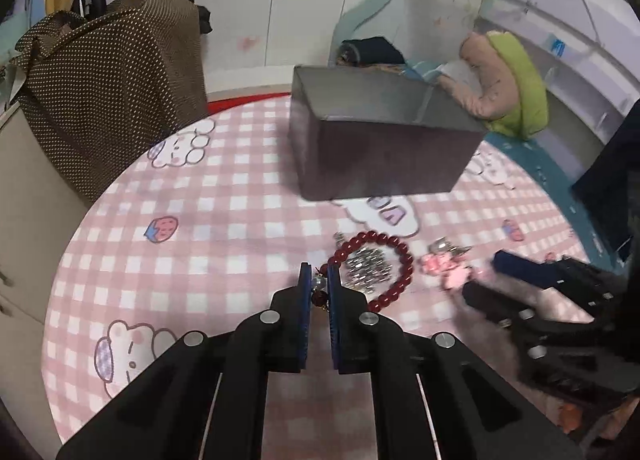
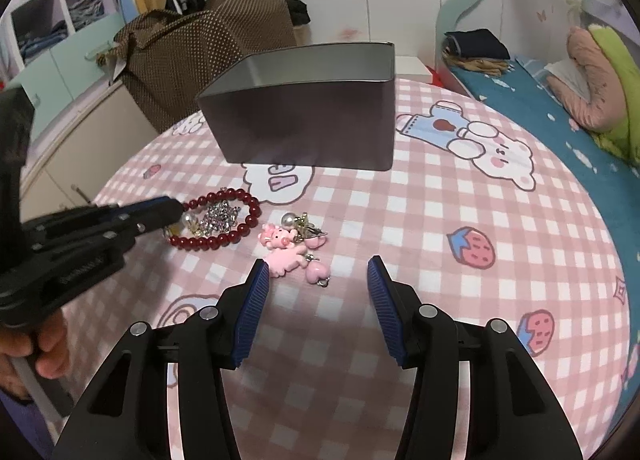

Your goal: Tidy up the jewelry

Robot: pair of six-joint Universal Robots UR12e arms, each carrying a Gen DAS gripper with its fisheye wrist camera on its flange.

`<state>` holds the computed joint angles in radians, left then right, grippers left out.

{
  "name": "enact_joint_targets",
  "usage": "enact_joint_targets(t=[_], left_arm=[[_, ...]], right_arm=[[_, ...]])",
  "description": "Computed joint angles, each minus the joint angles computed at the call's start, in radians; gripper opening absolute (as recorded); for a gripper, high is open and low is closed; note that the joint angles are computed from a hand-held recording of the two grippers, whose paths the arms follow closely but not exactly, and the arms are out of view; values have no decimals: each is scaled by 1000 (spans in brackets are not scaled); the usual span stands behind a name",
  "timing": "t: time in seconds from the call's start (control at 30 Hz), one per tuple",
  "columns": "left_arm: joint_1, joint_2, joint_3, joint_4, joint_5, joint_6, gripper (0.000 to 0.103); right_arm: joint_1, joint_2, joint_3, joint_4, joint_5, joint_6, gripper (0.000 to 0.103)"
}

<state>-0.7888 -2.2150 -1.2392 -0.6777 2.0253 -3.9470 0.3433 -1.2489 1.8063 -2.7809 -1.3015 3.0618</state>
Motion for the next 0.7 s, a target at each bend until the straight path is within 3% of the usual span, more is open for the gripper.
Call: enact_joint_targets(t=[0.3, 0.37, 0.43, 0.7], left_arm=[[-4, 4, -1, 104, -17, 54, 6], [-4, 4, 0, 114, -18, 59, 6], [-6, 4, 1, 115, -18, 57, 6], [-11, 11, -4, 151, -27, 75, 6]], right_arm=[[26, 18, -34, 29, -60, -82, 50], [32, 20, -37, 29, -73, -104, 38], [32, 18, -39, 39, -62, -109, 32], [24, 4, -19, 23, -45, -104, 32]])
